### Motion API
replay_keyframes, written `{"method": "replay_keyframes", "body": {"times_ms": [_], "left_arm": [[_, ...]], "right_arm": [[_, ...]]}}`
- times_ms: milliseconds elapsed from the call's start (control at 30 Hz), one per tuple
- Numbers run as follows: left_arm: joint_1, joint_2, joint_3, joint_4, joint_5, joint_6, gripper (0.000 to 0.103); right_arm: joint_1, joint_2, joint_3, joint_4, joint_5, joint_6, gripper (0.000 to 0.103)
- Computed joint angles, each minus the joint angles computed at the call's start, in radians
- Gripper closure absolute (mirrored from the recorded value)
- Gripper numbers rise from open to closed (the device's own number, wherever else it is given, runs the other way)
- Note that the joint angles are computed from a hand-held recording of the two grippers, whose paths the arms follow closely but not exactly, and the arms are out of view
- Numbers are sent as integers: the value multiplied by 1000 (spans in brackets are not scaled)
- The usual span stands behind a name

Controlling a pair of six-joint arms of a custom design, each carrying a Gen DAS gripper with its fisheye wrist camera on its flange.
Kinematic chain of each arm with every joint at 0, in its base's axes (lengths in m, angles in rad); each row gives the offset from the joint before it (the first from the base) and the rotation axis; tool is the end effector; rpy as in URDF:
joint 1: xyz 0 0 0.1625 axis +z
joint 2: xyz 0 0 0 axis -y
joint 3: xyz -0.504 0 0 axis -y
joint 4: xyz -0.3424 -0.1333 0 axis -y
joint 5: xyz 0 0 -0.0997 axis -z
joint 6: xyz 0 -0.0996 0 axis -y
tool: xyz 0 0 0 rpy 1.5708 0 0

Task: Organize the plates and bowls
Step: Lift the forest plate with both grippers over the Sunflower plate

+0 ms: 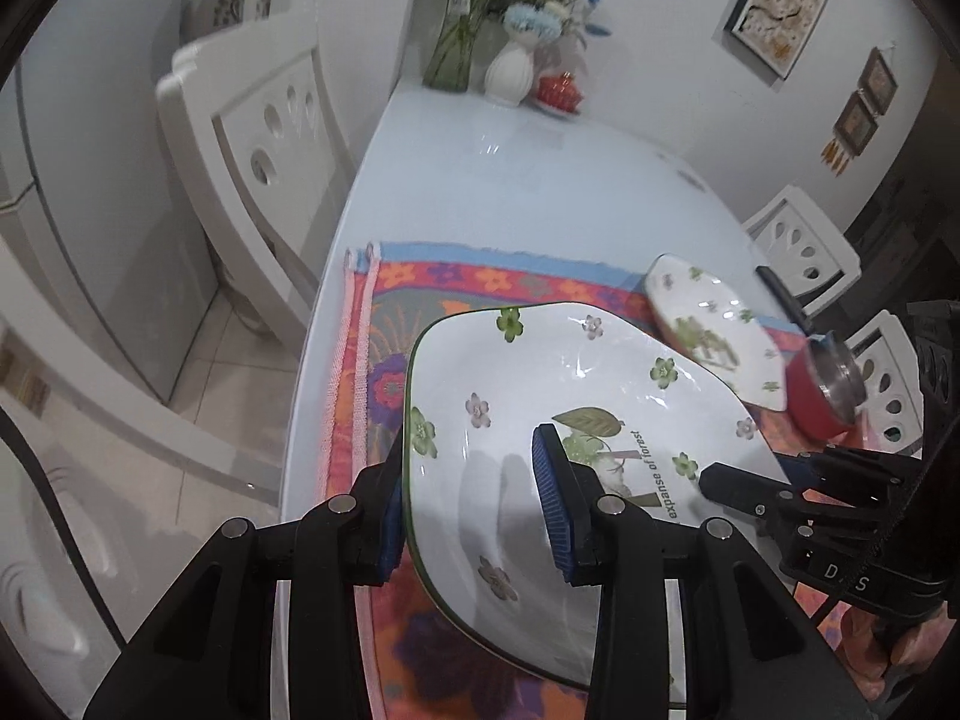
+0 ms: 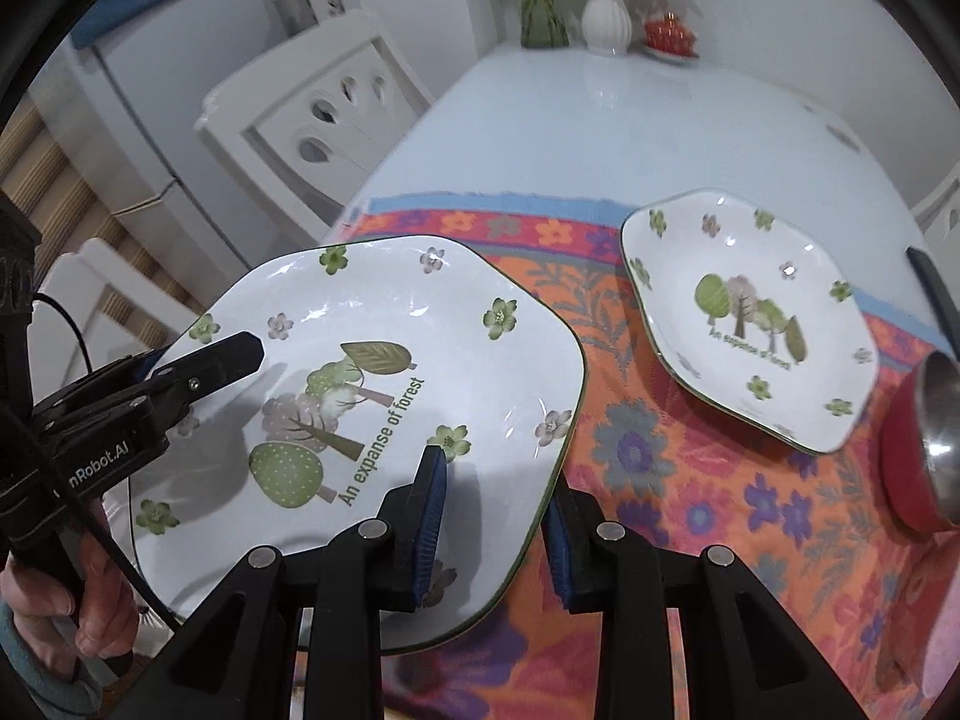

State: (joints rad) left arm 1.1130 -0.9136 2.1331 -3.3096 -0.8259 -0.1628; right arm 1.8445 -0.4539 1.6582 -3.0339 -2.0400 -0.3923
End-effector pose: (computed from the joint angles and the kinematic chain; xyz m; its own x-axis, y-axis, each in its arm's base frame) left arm -0.0623 -0.5809 0.2259 -0.8597 -0.1034 -0.5003 0.2476 0.7722 -0.5851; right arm 0.2728 -0.6451 0.0035 -0.7225 -0.4756 0.5018 -0.5817 0.8104 -0.0694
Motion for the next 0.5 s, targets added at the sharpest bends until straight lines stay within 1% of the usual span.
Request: {"method": "replay_keyframes", "body": {"times_ms": [133,300,400,500], "left_arm": [[-72,-35,65,-42,43,-10,69],[-170,-76,158,-83,100,-66,69],[-240,-93,219,-88,154,-125,69],[-304,-108,277,-58,203,-222,69]], "right_arm": [[24,-55,80,-53,17,7,74],[47,-127,195,-126,40,22,74],[52,-187,292,-173,65,23,74],[57,-228,371,-209,78,18,74]]}}
